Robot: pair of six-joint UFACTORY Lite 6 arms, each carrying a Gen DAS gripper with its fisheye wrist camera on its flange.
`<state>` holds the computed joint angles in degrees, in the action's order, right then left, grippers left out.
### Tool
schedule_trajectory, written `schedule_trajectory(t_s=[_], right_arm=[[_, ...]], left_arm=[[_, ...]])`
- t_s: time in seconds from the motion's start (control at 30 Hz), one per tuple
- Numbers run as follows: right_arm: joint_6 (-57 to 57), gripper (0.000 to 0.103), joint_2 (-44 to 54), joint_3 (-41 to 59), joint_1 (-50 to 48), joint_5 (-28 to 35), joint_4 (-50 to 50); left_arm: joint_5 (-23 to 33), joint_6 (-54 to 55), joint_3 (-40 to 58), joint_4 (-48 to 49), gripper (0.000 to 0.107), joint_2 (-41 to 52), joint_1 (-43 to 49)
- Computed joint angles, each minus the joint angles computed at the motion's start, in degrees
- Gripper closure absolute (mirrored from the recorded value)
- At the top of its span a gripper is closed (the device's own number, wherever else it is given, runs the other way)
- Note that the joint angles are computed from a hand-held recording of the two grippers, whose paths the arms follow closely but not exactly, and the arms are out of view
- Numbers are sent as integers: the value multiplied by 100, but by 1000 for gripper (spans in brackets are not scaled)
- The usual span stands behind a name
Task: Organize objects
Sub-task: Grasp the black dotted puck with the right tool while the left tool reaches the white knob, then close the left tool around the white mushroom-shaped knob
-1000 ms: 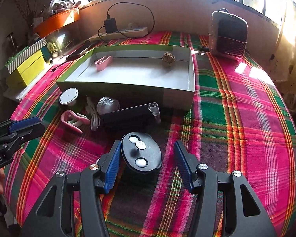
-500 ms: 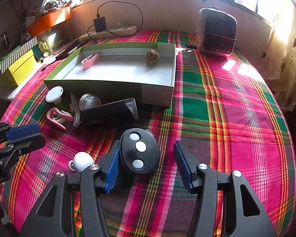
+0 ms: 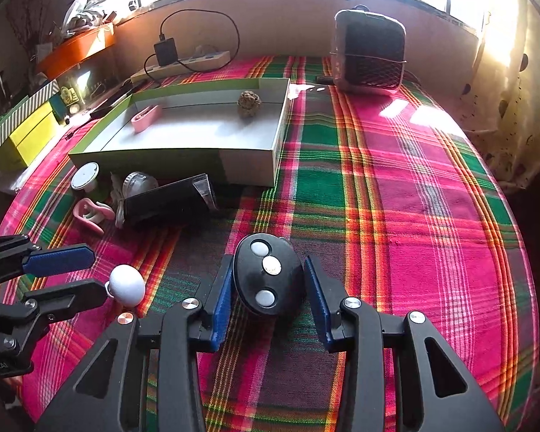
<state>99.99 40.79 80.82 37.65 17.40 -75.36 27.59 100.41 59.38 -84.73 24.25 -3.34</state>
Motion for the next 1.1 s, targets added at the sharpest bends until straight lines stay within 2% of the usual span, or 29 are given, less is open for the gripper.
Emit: schedule_trajectory(t_s=[0.37,0.87,1.1], right_arm=[[195,63,-100,-157,-9,-28,-196],[104,63,-77,-116,5,-2,-108],[107,63,-73,-116,8,5,-114]], left_arm=[[-413,-283,250,122,71,274,-430],[-676,-18,198,-174,72,239,-571],[-788,161,162,-350,83,224,-537]])
